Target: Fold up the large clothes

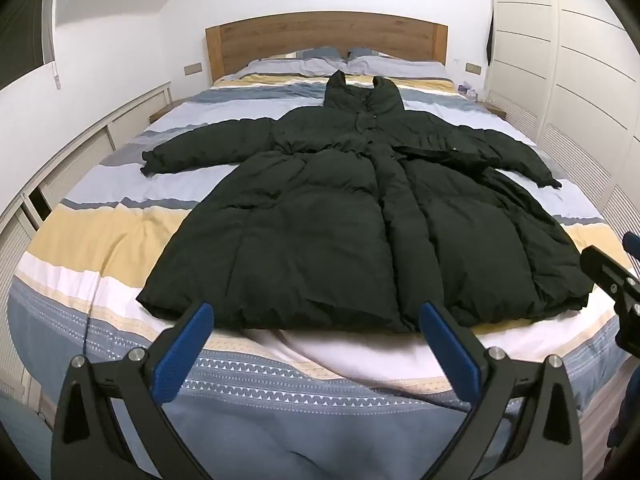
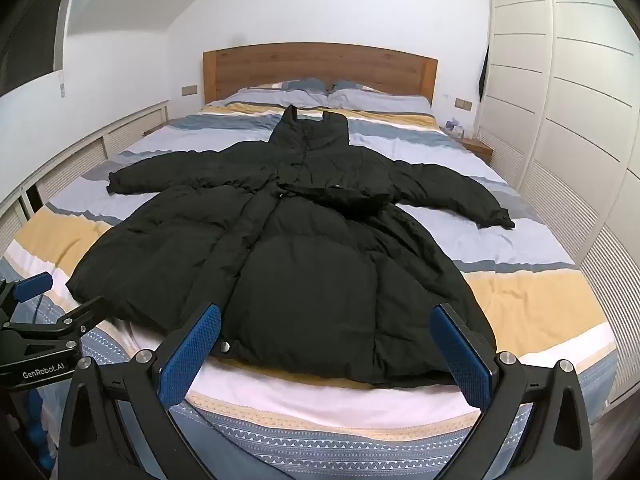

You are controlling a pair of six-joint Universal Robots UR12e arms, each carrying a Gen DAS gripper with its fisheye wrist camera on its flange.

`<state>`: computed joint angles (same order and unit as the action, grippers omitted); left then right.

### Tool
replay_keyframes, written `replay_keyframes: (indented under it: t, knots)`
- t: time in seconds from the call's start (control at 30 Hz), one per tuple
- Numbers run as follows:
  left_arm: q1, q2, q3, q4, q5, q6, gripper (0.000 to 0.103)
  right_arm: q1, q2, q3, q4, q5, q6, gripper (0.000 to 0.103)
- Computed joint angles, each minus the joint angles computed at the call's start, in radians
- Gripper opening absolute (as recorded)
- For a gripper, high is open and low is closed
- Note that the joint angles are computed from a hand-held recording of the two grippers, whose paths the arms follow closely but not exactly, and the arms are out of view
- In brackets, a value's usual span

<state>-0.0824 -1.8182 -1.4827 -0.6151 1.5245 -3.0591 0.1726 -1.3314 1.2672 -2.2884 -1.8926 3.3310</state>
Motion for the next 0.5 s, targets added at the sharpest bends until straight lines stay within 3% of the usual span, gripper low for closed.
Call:
replay_keyframes:
  t: [0.5]
  knots:
    - [0.004,0.002,-0.003,-0.017,-0.005,0.001,0.103,0.0,-0.001,0.007,-0.012,-0.012,-0.004,0.102]
